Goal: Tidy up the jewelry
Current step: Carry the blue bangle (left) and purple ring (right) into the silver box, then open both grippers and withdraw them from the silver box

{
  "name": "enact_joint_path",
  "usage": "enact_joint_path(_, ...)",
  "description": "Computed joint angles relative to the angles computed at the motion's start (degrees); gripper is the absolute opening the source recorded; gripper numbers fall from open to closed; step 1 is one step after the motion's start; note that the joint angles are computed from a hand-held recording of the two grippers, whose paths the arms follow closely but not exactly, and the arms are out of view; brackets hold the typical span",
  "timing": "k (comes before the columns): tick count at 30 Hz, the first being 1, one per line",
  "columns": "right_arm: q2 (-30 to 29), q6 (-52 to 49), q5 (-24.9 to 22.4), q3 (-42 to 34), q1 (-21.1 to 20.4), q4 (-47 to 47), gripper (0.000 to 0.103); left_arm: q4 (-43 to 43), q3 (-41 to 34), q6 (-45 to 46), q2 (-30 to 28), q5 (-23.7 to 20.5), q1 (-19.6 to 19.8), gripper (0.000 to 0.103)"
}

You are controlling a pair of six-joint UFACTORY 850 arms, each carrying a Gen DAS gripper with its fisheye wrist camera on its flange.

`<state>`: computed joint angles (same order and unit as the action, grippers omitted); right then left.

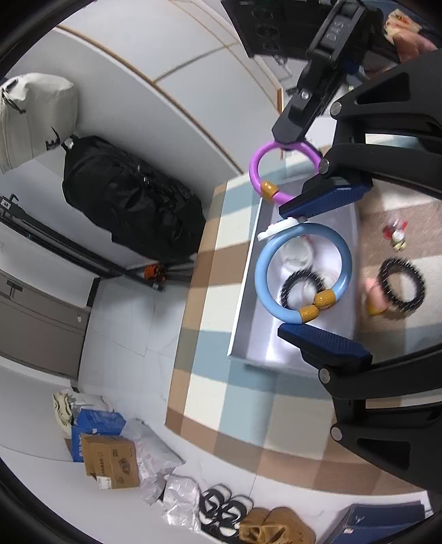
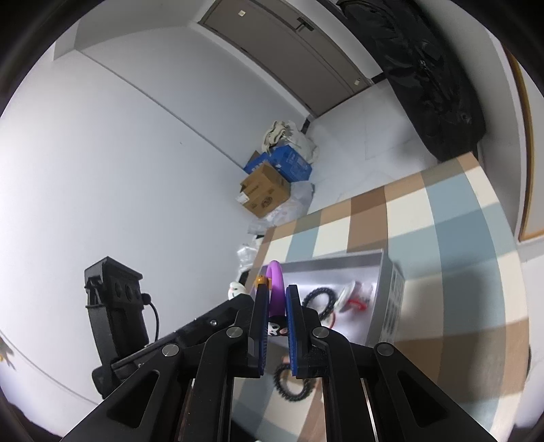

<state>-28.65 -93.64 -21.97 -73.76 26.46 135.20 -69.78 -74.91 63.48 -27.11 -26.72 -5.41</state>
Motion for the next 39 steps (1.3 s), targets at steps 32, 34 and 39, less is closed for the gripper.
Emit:
enact_joint_path(32, -5.8, 14.4, 1.9, -6.4, -2.3, -13.2, 0.013, 1.5, -6.1, -2.4, -5.3, -4.7, -0.4, 0.072)
enact_joint_path(34, -5.7, 12.7, 1.7, -6.1, -2.2, -11.6, 0.026, -1.0, -5.2, -0.1, -4.6, -4.0, -0.4, 0.078)
enact_joint_path(39, -4.7, 5.7, 1.9, -4.7, -2.0, -4.5, 0.044, -1.2, -5.0, 0.8, -4.6, -3.4, -0.6, 0.078)
